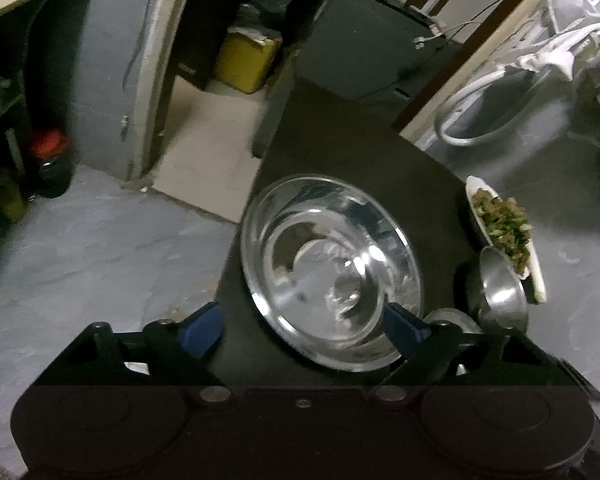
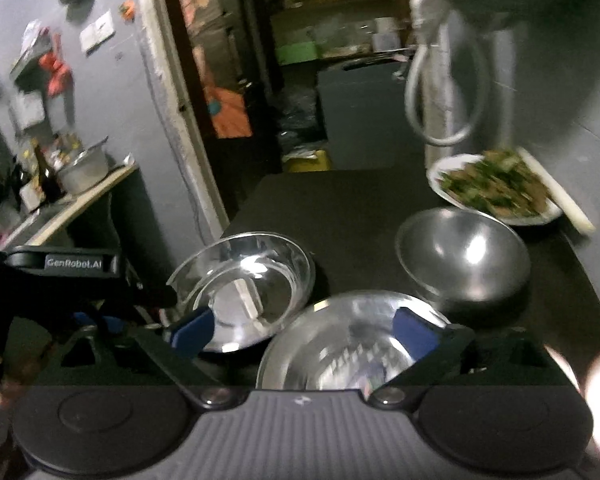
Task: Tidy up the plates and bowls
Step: 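Move both grippers to the rim of the large steel plate and close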
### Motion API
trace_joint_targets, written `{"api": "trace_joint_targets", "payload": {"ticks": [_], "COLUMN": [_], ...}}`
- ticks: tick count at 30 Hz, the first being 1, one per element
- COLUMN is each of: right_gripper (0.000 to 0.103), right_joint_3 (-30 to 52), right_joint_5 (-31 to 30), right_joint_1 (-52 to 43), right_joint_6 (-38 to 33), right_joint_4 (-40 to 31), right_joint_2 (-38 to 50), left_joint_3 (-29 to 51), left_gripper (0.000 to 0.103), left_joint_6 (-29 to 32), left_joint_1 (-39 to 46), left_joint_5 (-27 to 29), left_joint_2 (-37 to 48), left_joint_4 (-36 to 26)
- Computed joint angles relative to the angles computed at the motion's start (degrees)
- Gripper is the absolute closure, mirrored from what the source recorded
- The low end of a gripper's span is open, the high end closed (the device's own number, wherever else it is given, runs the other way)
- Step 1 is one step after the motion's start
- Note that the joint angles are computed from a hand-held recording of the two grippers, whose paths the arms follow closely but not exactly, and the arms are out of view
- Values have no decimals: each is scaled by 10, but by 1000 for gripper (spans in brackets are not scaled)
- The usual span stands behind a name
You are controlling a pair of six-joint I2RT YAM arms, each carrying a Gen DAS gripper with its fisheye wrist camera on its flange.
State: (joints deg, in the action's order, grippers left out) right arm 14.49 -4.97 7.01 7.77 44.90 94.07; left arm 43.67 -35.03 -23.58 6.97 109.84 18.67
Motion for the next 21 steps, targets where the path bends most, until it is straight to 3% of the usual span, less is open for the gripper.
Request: {"api": "trace_joint_targets", "payload": {"ticks": [7,12,19,21], "right_gripper": [23,35,38,47], "right_joint_3": [132,179,235,254], "right_joint_5": [-36,-29,-45,-52], "right_joint_1": [-10,-2,-2,-2], "right_joint_6": [-59,-75,-87,-94], "right_joint_4": [-53,-78,-115,-140], "right_joint_2": [116,152,194,205], "left_joint_3": [3,10,19,21], "left_gripper": [35,51,69,71], "left_joint_6": [14,7,2,1], "left_joint_1": [5,19,38,41], "left_joint_5": [24,35,47,48], "left_joint_2": [40,58,73,76], "left_joint_4": [55,64,66,69]}}
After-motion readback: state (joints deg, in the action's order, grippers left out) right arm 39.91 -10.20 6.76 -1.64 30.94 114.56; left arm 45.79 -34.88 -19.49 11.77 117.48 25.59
